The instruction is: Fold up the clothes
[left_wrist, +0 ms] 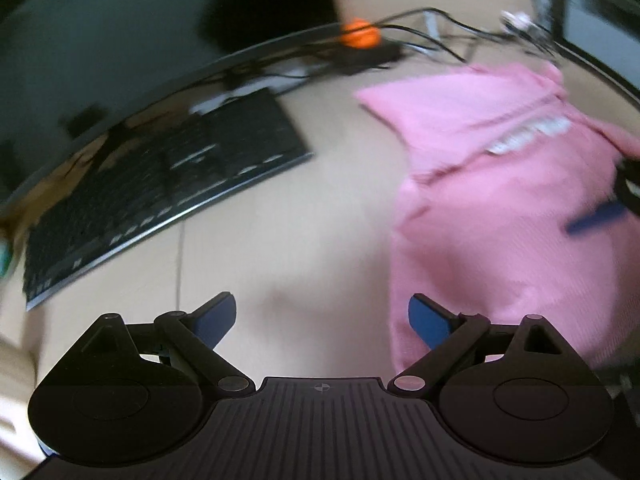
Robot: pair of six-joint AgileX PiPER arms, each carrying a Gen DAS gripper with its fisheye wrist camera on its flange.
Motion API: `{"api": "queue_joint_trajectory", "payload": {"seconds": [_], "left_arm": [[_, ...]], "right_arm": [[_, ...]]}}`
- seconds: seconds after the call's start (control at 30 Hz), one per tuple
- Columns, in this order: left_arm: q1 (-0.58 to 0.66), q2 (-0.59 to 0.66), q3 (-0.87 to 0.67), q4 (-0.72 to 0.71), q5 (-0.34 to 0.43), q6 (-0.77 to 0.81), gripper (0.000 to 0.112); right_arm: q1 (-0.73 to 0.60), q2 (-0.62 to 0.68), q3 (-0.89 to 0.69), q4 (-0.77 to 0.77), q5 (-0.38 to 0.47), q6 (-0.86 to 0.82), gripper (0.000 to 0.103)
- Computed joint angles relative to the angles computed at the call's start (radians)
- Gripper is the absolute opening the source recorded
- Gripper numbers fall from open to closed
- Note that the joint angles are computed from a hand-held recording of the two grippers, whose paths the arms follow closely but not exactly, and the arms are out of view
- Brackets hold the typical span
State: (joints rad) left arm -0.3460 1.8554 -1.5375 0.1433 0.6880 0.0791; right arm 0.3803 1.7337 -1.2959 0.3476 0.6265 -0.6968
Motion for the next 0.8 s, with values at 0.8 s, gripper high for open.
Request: {"api": "queue_joint_trajectory", "payload": {"seconds": [0.8], "left_arm": [[-0.130, 0.354, -0.527, 0.242, 0.148, 0.119, 0.098]], "right_arm": [[-0.263, -0.215, 0.299, -1.181, -0.067, 1.136, 0.103]]}}
